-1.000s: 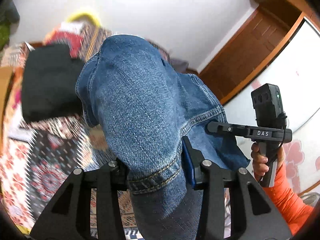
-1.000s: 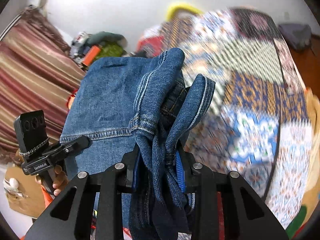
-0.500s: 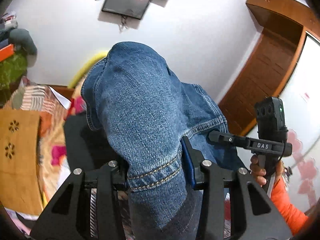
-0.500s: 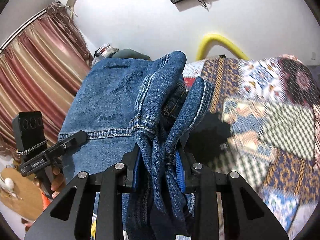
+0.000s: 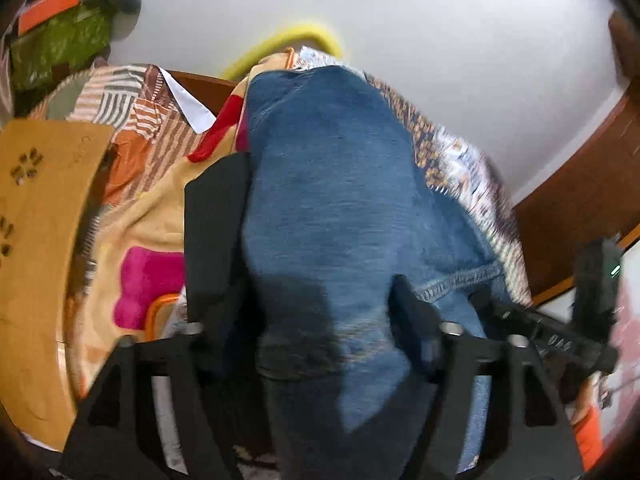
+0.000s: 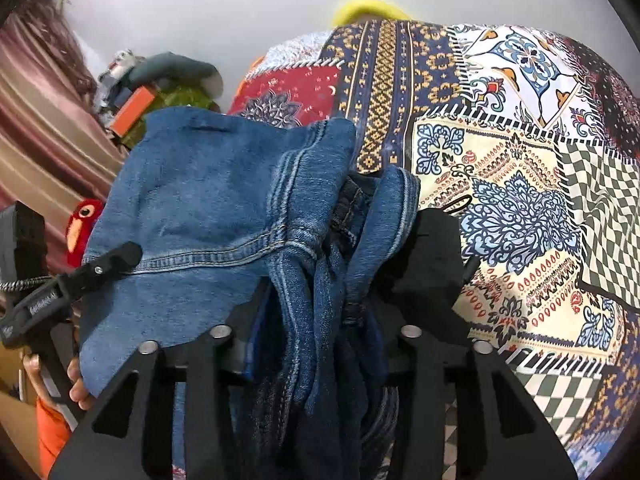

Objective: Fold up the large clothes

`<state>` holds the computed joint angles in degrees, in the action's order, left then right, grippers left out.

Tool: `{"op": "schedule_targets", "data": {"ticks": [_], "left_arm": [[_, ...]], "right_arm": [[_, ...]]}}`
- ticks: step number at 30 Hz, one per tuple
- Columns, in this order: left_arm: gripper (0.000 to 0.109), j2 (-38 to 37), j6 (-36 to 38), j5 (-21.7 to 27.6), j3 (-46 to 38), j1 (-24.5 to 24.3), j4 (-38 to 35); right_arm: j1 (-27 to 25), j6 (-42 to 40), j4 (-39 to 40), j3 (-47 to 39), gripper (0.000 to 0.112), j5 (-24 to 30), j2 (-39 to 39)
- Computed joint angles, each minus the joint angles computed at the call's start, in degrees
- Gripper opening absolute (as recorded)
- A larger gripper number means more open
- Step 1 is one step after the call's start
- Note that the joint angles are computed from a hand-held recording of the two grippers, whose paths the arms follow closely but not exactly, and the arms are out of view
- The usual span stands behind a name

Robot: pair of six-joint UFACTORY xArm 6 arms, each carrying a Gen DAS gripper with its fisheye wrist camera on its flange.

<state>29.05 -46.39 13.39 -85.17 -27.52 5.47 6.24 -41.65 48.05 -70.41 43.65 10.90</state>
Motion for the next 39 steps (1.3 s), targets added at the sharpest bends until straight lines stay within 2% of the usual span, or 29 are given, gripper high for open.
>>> {"op": "schedule_targets", "data": {"ticks": [1, 3, 8, 11, 14, 19, 24, 28, 35, 37, 39], "left_arm": [[0.075, -0.5, 0.14, -0.68, 0.88, 0.01, -0.26], [0.078, -1.19, -3.14, 1.13, 1.1, 0.07, 4.71], [0.078, -5.43, -15.96, 9.25, 2.2, -2.0, 20.22], [0.079, -8.4, -16.28, 16.14, 2.35, -4.66, 22.33], [0.079, -10.91, -17.65, 23.24, 2.49, -8.06, 26.72], [0.079, -16.7, -21.4, 32.82, 2.39, -14.61, 33.72], [0.079, -22.87, -26.5, 39.32, 1.76, -21.24, 41.37], [0.079, -27.45, -31.43, 43.37, 0.64, -27.64, 47.95], [0.079, -27.98, -36.9, 57.55, -4.52, -42.1, 63.01], [0.079, -26.47, -38.96, 63.3, -6.22, -47.16, 68.38], [0.079, -25.58, -40.66, 66.74, -6.76, -50.53, 72.04]], "right_arm": [[-0.46, -0.24, -0.25, 0.16, 0.047, 0.73, -0.46], [-1.21, 1.47, -3.12, 1.4, 0.052, 1.36, -2.51], [-0.53, 4.47, -10.91, 7.23, 0.058, -2.62, -8.11], [-0.55, 5.07, -13.21, 10.43, 0.059, -4.02, -11.93], [-1.94, 5.34, -14.75, 11.61, 0.059, -0.71, -15.76], [-3.33, 2.09, -12.68, 15.44, 0.059, 0.22, -25.2], [-6.4, -2.63, -7.76, 18.59, 0.059, 4.51, -38.01], [-10.13, -7.37, -0.58, 21.71, 0.059, 7.39, -48.23], [-22.34, -17.28, 15.89, 27.61, 0.059, 16.6, -65.82], [-26.2, -19.31, 19.59, 29.4, 0.059, 19.21, -69.86], [-31.74, -21.42, 23.92, 31.52, 0.059, 23.49, -74.26]]}}
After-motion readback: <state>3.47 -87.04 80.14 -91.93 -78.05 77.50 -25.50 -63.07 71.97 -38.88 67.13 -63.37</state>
